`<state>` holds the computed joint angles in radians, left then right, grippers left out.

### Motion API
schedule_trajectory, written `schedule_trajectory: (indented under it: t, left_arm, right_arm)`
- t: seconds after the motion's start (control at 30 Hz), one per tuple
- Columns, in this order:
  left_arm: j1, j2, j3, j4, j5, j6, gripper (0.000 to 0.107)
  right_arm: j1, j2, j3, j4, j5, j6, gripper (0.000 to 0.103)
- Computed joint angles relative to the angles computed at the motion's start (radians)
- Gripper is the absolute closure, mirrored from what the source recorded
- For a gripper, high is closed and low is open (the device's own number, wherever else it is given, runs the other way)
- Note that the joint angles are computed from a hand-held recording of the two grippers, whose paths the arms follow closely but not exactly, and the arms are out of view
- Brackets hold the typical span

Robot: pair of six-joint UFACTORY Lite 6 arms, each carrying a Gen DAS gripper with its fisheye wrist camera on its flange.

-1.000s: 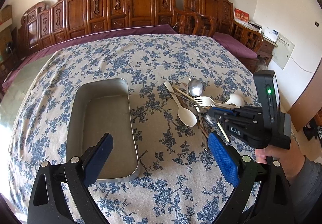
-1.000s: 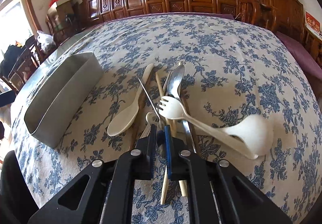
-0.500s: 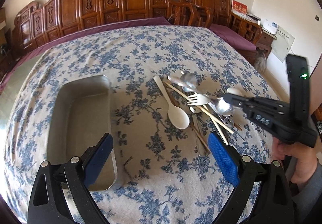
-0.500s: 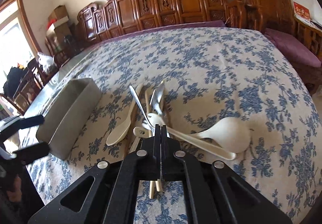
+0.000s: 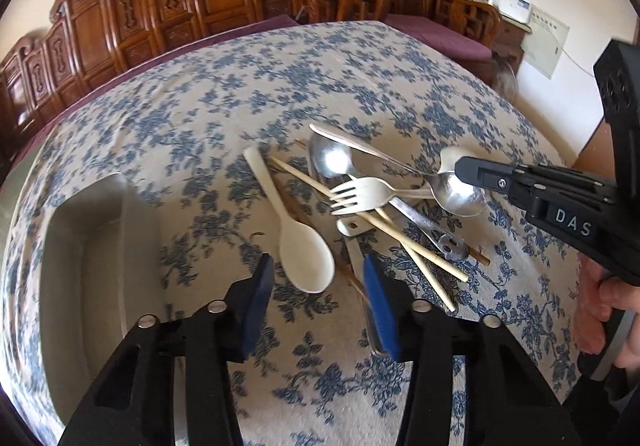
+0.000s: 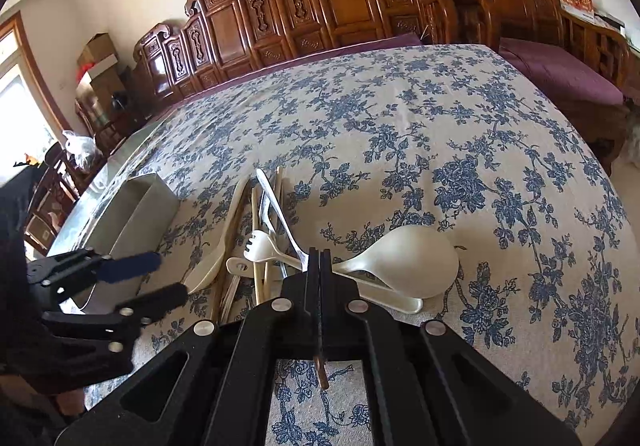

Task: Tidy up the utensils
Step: 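Grasp a white plastic spoon with the left gripper while the right gripper holds the metal spoon, then carry the white plastic spoon into the tray and open the left gripper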

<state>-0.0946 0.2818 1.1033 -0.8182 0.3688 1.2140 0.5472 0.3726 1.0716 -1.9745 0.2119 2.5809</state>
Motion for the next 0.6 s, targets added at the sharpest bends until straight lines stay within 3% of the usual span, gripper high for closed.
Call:
schedule_trajectory:
  t: [0.2, 0.27, 0.37, 0.6]
  left_arm:
    - [-0.045, 0.069, 0.031, 0.096, -0.071, -0.063, 0.08]
    - [-0.051, 0.089, 0.046, 0.204, -0.087, -0.161, 0.093]
    - [-0.017, 0.087, 0.051, 0.13, -0.039, -0.073, 0.104]
    - [0.069, 0.009, 0.011, -0.059, 0.042, 0.15, 0.105]
  right_arm:
    - [-0.001, 0.002, 0.003, 0.003, -0.002, -0.006, 0.102]
    - [0.004, 0.008, 0.012, 0.037, -0.002, -0.042, 0.102]
    - [0.01, 0.011, 0.023, 0.093, -0.002, -0.1, 0.102]
    - [0.03, 0.019, 0.058, 0.209, 0.004, -0.214, 0.102]
